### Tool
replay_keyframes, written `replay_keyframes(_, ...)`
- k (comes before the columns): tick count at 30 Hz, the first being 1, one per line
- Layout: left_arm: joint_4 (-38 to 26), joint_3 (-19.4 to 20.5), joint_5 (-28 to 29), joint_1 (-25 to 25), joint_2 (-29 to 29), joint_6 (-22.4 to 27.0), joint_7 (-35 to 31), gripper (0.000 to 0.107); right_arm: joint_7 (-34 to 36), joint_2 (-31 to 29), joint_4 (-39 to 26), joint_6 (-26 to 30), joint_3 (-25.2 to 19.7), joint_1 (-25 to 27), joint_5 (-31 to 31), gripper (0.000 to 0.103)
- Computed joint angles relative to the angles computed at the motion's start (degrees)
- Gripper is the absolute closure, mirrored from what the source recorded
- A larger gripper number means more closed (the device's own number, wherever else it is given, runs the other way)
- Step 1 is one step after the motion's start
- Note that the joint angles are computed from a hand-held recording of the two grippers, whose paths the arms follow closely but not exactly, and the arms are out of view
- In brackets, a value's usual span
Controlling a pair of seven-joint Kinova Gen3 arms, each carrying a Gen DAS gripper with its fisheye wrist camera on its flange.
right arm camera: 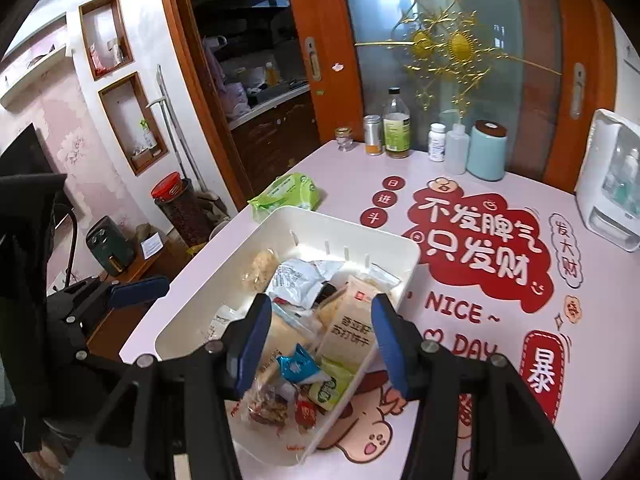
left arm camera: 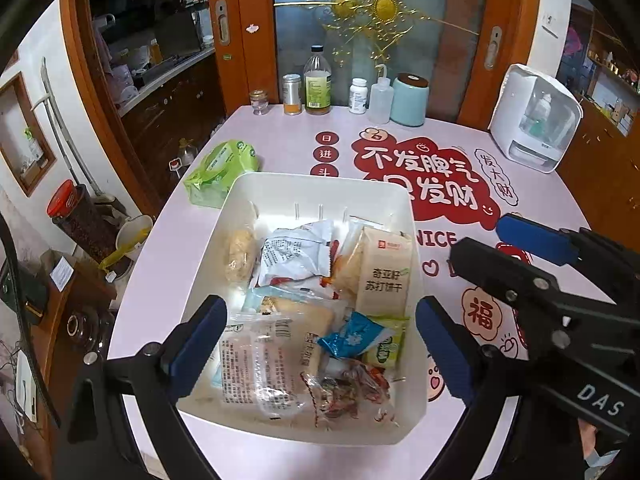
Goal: Organize snacks
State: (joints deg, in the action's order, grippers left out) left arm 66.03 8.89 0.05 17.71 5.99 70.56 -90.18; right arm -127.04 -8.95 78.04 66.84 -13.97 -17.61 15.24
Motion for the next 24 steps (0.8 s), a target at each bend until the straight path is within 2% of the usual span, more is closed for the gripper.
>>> replay_keyframes(4,0.2,0.8,-2.1,1.7,-1.2,0.4,1.9,0.012,-2.3,-3.7,2.0,0.8,-1.7,0.8,2.6,0.05)
replay_keyframes(8,1.6,1.9,-3.7,3.4,-2.9,-0.2,4.3,0.012,-3.5,-7.9,4.0,2.4,-2.5,2.9,1.9,0.05)
replay_keyframes(10,2.3,2.7,-4.2,4.3,-3.8,-0.2,5.7,0.012,-3.4,-9.7,4.6,4.0,-2.8,4.4,1.3,0.05)
replay_keyframes(15,4.0,4.7,-7.3,6.9,-5.4,-0.6,10.1,0.007,-5.0,-14.4,7.4,6.9,-6.9,9.9,4.3,0.049)
replay_keyframes(21,7.6,7.8,-12.9,10.4,-8.0,-3.4,16.5,0.005,-5.0,-21.0,11.3,7.7,-6.5,14.9,2.0,0.049)
replay_keyframes(24,9.9,10.6,-16.1,11.7,-9.4,-5.0,20.8,0.005,-3.8,-24.0,12.3,9.3,-6.7,17.5,1.1,0.049)
